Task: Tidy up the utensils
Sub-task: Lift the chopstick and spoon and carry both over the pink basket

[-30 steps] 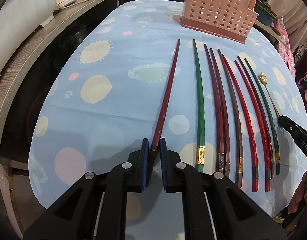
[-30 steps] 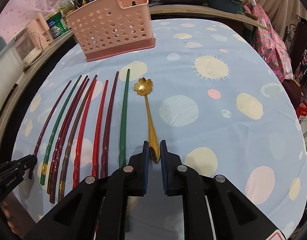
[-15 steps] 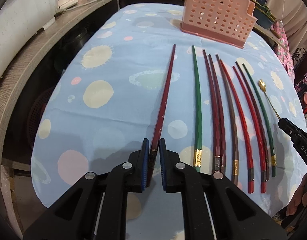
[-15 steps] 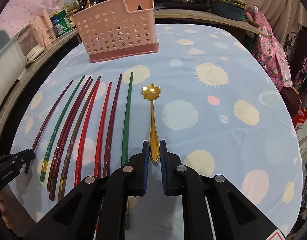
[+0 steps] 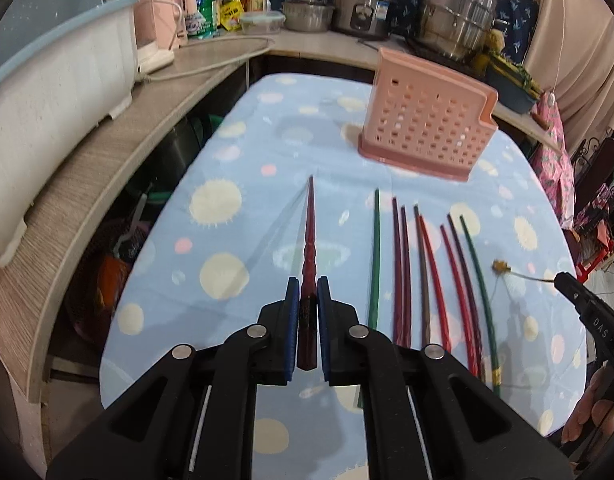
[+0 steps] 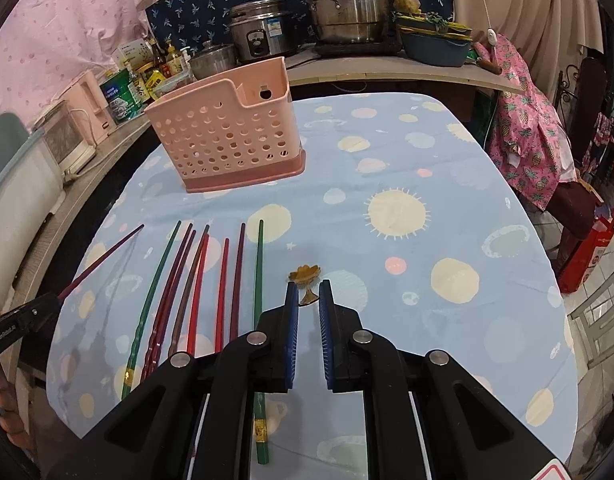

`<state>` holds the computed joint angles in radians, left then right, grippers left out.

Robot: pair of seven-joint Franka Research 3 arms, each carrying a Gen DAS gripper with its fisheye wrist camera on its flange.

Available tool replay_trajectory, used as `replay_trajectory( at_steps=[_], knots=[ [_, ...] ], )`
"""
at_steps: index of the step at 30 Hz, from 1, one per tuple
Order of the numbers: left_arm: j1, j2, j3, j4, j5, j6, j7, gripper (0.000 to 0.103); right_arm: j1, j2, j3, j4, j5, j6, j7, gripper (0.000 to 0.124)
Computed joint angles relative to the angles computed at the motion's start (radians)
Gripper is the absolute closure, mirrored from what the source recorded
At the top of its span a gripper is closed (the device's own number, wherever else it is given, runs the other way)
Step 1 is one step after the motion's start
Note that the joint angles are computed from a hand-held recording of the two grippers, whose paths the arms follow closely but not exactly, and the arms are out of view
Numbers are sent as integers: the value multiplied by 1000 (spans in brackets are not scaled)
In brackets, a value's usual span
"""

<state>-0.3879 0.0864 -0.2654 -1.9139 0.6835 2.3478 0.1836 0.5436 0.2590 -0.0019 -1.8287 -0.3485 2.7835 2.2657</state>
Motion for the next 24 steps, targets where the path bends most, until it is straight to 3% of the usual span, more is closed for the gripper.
replay_trajectory(
  at_steps=[4,7,15,24],
  knots=[
    [5,-1,6,28,21,-4,0,94,-7,4,-7,15,2,7,0,114],
    [8,3,10,58,44,-15,-1,94,-8,6,-11,31,-3,9,-1,121],
    [17,24,25,152,92,-27,21,95,-14,21,-20,85,-4,26,-16,121],
    [13,84,54,332,177,-39,61,96,-12,89,-39,244,17,46,-53,122]
  ],
)
